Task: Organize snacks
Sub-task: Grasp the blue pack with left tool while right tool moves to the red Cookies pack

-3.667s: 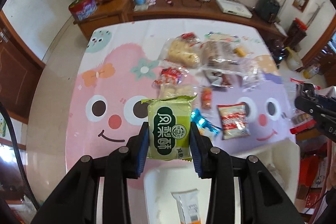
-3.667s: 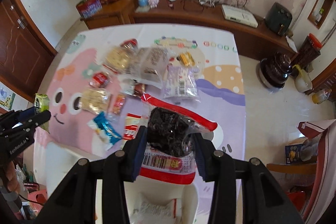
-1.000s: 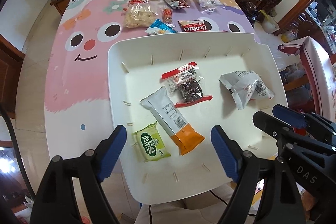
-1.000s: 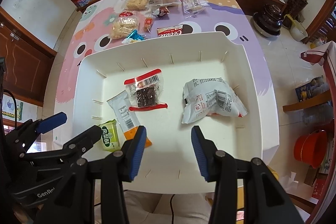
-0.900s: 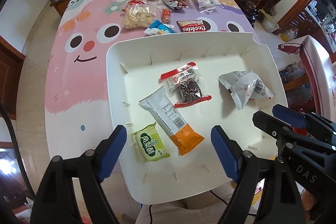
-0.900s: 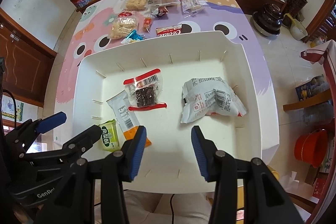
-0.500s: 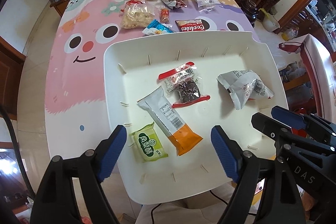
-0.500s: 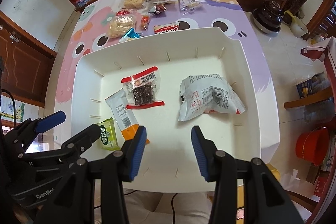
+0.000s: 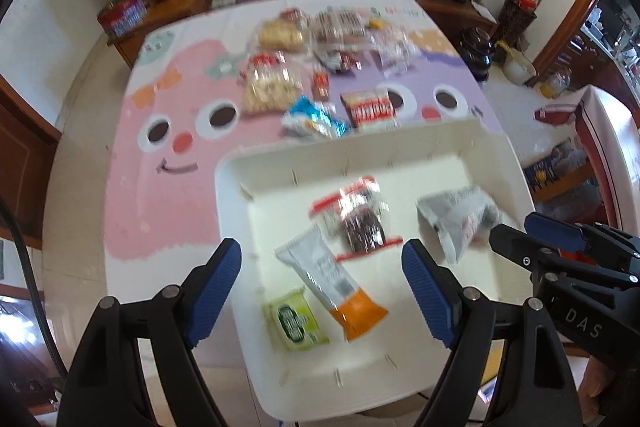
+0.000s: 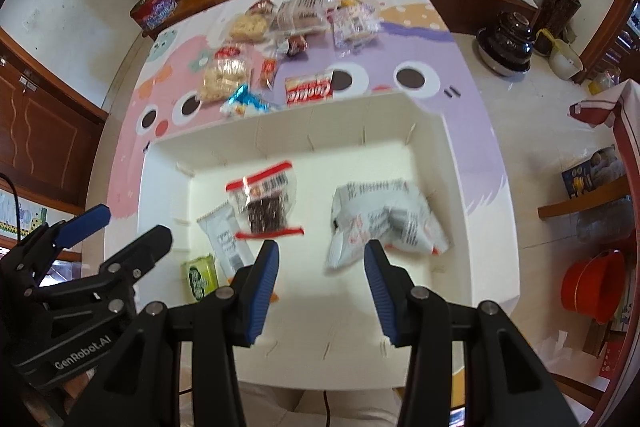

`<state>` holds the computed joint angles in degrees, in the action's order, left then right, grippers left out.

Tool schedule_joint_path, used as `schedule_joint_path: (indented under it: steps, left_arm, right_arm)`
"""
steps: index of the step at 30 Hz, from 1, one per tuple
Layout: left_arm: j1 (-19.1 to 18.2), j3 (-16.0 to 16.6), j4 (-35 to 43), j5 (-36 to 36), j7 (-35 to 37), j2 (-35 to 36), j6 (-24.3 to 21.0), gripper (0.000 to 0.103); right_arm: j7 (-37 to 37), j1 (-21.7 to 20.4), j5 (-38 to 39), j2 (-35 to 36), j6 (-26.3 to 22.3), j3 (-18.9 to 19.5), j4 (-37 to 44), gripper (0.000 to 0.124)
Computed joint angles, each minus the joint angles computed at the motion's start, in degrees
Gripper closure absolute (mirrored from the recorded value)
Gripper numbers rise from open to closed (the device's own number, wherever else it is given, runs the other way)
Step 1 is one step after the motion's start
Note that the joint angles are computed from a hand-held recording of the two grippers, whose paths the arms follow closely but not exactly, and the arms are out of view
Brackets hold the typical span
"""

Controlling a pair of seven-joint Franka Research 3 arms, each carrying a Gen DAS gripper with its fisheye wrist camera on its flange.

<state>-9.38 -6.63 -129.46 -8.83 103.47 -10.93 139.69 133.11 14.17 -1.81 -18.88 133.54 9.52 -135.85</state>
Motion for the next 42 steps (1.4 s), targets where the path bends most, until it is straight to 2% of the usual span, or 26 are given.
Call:
schedule_joint_path:
  steps: [3, 9, 16, 21, 23, 29, 35, 42]
  left_arm:
    - [0.3, -0.3, 1.6, 0.9, -1.2, 1.2, 2.6, 0.021]
    - [1.2, -1.1, 7.6, 3.3, -4.3, 6.2, 4.6, 0.021]
    - [2.6, -2.3, 17.8, 5.9, -9.3, 14.7, 5.2, 0.021]
    - [3.6, -3.0, 27.7, 7.6, -14.7, 23.5, 0.7, 0.021]
    - [4.0, -3.2, 32.7, 7.5, -17.3, 28.1, -2.4, 0.021]
    - [3.8, -3.7, 40.7, 9.5, -24.2, 36.8, -8.0, 0.021]
    - [2.7, -4.3, 48.8, 10.6, -28.2, 44.6, -15.6, 0.021]
    - [2.1, -5.1, 59.2, 8.5, -33.1, 53.2, -26.7, 0.024]
  right_arm:
    - [-1.4, -0.5, -0.1, 1.0, 0.9, -0.8, 1.6, 0.079]
    - [-4.2, -1.9, -3.1, 5.1, 2.8, -1.8, 7.0, 0.079]
    - [-9.1, -2.7, -4.4, 13.2, 4.1, -4.4, 16.5, 0.075]
    - [-11.9, -2.7, -5.0, 21.0, 3.7, -6.6, 23.8, 0.072]
    - [-14.1, -2.6, -2.9, 24.1, 3.3, -7.4, 25.9, 0.072]
    - [-19.1, -2.9, 4.4, 33.6, -1.7, -9.1, 31.8, 0.072]
    - [-21.3, -3.5, 9.7, 36.8, -2.8, -9.7, 31.8, 0.072]
    - [-23.2, -3.6, 11.3, 37.5, -3.1, -10.1, 31.8, 0.072]
